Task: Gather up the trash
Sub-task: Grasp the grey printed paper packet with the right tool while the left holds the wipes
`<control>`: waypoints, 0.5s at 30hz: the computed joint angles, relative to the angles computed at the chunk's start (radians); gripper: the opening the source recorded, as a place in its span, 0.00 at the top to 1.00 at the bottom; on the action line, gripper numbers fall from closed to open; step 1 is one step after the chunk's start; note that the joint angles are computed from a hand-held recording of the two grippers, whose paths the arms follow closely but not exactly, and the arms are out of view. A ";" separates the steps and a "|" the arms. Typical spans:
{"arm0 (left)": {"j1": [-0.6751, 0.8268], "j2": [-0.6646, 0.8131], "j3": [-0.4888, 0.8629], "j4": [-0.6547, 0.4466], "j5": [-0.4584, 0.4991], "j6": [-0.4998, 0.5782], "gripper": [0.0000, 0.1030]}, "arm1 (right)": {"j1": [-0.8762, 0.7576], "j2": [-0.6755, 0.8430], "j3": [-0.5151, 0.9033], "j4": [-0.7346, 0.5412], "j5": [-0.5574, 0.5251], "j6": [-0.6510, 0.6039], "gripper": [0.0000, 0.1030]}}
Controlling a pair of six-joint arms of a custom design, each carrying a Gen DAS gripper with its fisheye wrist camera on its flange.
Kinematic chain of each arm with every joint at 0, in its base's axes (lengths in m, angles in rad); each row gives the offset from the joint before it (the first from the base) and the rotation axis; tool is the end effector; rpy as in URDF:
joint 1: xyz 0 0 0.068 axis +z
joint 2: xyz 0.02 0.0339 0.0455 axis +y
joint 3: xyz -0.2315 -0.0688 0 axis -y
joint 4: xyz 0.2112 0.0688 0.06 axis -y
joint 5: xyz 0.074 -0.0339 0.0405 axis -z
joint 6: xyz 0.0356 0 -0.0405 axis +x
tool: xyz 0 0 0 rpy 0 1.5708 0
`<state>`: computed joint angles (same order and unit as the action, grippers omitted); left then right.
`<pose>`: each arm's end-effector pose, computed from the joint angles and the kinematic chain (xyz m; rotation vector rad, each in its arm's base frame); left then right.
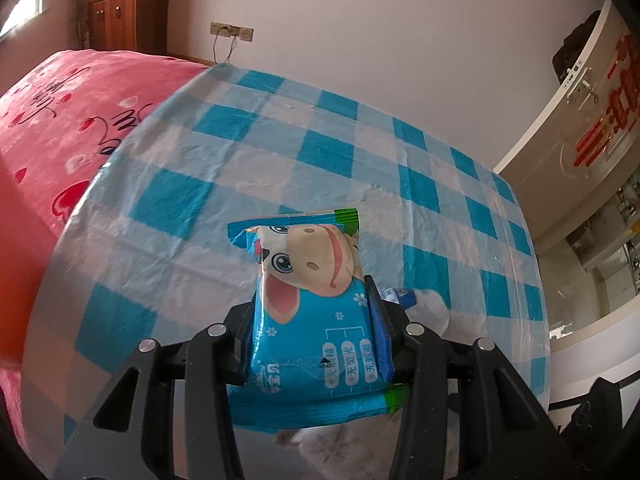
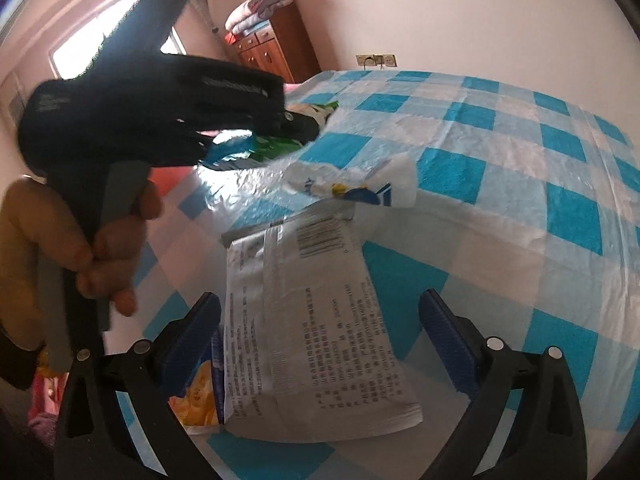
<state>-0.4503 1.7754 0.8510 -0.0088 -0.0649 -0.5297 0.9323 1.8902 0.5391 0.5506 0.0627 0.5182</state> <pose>0.2777 -0.1317 0.1197 -0.1275 2.5278 -0.3206 0.1648 0.2183 0.0616 -0.4748 2.4124 0.6034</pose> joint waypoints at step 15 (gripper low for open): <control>0.059 -0.265 -0.284 0.046 -0.016 0.018 0.57 | 0.055 0.016 0.056 -0.073 0.075 -0.023 0.18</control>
